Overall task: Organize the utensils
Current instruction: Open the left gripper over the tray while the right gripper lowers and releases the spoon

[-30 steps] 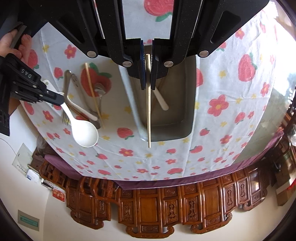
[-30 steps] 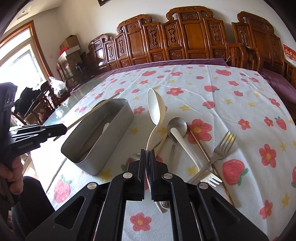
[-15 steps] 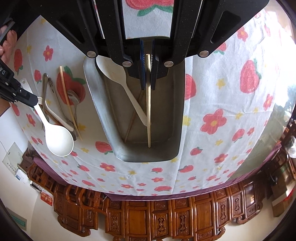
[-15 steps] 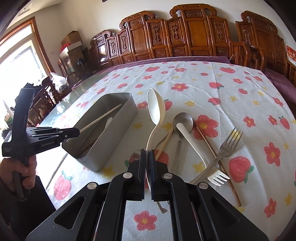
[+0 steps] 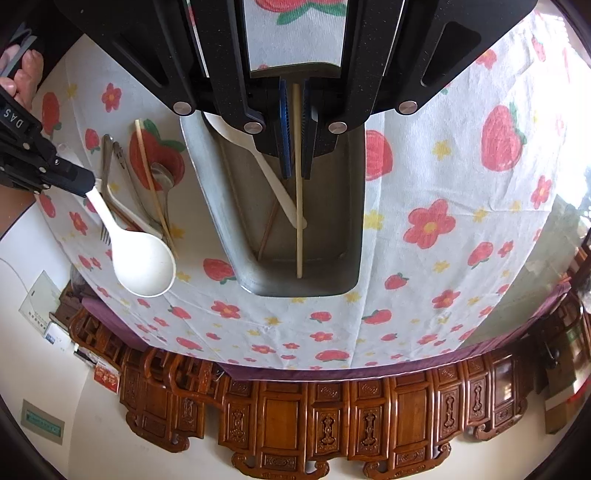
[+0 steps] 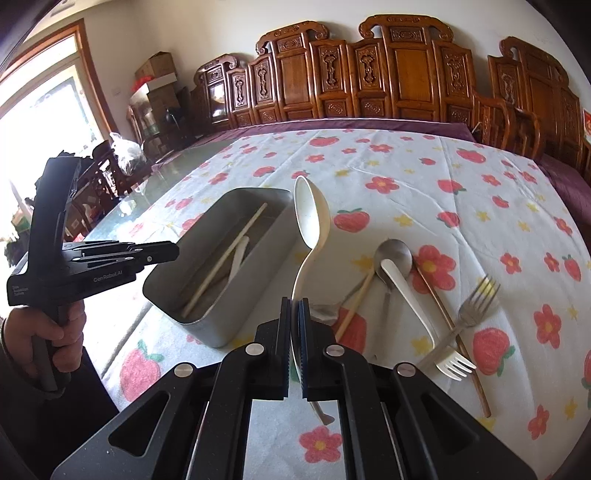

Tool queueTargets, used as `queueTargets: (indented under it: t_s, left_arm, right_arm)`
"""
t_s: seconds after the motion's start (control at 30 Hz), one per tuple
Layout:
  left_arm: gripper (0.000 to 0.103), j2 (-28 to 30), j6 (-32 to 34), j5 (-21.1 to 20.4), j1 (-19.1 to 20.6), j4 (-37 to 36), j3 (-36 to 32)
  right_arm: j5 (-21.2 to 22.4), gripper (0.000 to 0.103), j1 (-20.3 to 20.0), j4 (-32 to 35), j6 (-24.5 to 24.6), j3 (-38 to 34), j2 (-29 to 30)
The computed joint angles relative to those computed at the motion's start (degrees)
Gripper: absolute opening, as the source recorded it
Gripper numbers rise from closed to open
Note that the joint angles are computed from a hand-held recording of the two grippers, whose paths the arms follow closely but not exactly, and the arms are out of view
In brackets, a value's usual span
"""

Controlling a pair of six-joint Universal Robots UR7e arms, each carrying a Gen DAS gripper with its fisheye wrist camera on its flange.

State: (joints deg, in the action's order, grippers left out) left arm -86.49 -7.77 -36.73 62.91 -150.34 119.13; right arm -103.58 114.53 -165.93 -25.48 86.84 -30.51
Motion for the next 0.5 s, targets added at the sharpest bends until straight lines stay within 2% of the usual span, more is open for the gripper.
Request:
queueTargets:
  t_s: [0.27,0.5]
  left_arm:
    - [0.004,-2.7,2.8,0.4,-0.8,-2.7,0.5]
    - [0.004,-5.0,4.4,2.5,-0.8,-3.8,1.0]
  right_arm:
    - [0.9,0.005,1.8,2.4,3.0,-3.3,2.6]
    - [2.4,0.005,4.0,6.3,5.3,-9.0,6.7]
